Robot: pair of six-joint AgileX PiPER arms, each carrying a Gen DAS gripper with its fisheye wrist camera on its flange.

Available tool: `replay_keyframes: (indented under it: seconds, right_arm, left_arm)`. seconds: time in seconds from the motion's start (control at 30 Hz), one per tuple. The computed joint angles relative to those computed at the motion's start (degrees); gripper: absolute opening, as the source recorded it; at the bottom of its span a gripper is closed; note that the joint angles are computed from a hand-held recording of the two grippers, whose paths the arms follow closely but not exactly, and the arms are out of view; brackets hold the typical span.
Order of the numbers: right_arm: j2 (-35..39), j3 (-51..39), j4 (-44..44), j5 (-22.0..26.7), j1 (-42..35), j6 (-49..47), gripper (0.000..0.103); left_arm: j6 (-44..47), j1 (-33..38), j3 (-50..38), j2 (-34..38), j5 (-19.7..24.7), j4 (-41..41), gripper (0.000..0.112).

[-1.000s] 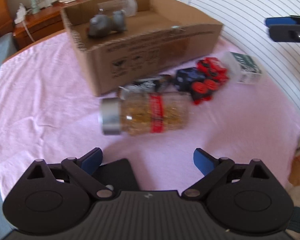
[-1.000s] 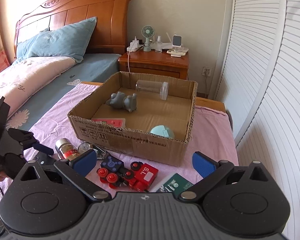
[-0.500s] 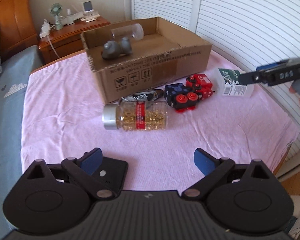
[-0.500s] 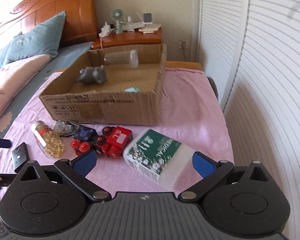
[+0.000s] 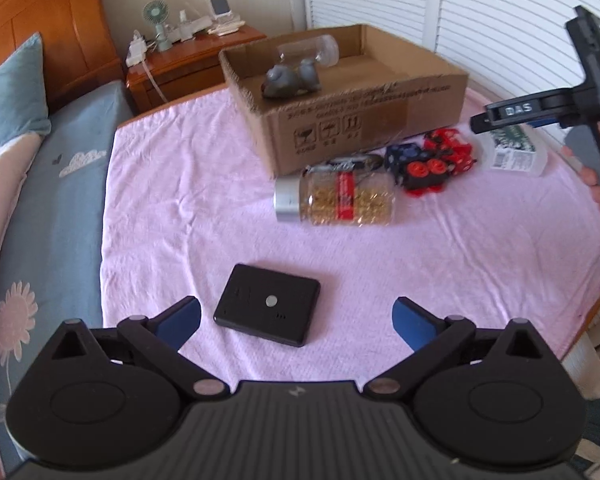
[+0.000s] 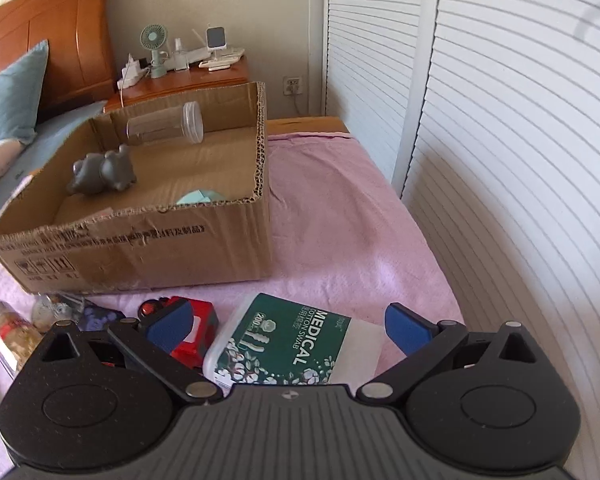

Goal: Organize rigid objects
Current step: 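Move the right gripper to the white MEDICAL swab box while the left gripper approaches the black power bank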

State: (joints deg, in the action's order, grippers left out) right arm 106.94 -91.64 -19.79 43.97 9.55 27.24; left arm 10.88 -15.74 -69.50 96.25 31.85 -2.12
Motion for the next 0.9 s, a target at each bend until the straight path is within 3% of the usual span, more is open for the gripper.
replay_keyframes:
  seconds: [0.13, 0.4, 0.57, 0.73, 0.9]
  right_arm:
    - [-1.7, 3.3, 0.3, -0.1, -0.5, -0.6, 0.103]
    - [-5.5, 9.0, 1.5, 3.2, -1.3, -2.5, 0.103]
    - [-6.9, 11.9, 3.7, 1.9, -2.1, -3.8, 0.103]
    - [-7.1, 12.8, 3.6, 1.2, -1.9, -4.4, 0.103]
    - [-7.7, 14.2, 2.7, -0.7, -1.4, -3.7, 0.103]
  left_arm:
    - [-0.7, 0.7, 0.4, 2.6, -2.6, 0.4, 0.101]
    - [9.9, 3.3, -3.2, 8.2, -3.4, -9.1, 0.101]
    - [12.3, 4.1, -4.9, 10.0, -0.4, -14.0, 0.101]
    - [23.0, 4.7, -5.0, 9.1, 5.6, -24.6, 0.102]
    - [13.3, 1.8, -3.3, 8.5, 0.3, -19.0, 0.102]
